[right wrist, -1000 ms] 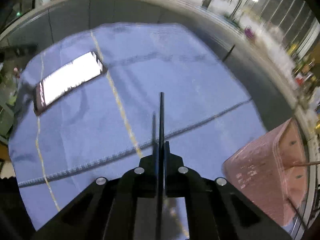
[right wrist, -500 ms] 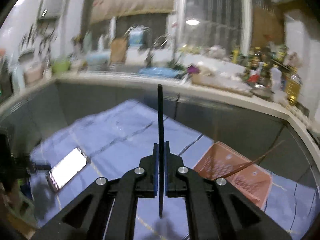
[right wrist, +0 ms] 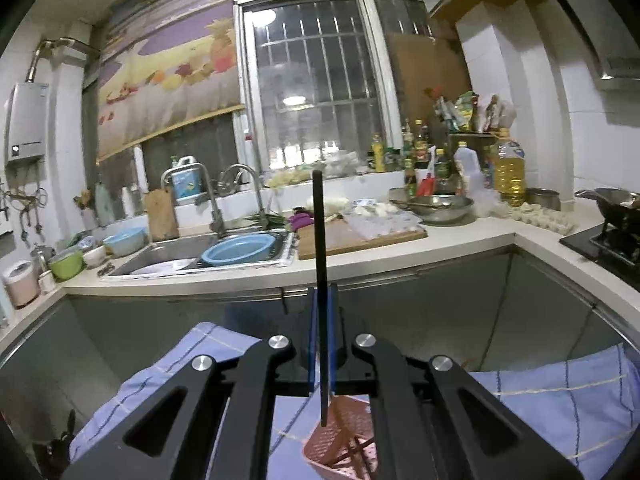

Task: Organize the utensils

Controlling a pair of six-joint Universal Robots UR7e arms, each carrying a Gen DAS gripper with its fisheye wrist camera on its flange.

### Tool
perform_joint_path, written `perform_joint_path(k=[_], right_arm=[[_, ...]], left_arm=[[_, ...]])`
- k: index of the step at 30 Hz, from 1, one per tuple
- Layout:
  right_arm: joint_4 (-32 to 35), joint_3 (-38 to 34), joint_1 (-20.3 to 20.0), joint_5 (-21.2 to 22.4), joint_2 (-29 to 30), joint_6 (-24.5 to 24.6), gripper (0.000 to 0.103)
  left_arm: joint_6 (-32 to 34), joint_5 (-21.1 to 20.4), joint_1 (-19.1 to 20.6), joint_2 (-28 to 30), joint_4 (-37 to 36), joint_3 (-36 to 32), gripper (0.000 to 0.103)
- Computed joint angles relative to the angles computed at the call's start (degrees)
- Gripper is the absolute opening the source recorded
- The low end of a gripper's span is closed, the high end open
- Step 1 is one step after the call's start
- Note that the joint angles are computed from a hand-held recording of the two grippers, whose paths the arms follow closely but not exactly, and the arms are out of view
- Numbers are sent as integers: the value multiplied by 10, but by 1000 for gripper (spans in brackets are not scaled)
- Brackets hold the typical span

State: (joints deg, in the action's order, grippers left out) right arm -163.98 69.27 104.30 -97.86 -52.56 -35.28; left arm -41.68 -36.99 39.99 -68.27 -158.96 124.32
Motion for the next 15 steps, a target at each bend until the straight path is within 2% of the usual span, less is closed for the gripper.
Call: perform_joint_path(k=[5, 8, 12, 13, 15], right_arm=[[35, 9, -10, -60, 14, -4, 5], [83, 8, -14, -97, 19, 13, 6], [19, 52, -12, -97, 0, -12, 14], [7, 63, -11, -94, -7, -17, 24], [-24, 98, -9, -76, -32, -25, 51]], left_arm=[[-6, -3, 3, -1, 4, 1, 4], [-5, -3, -1, -2, 6, 1, 4], [11, -15, -6, 7, -4, -2, 4], [21, -24, -7, 13, -11, -4, 4], [49, -48, -10, 29, -27, -10, 4]])
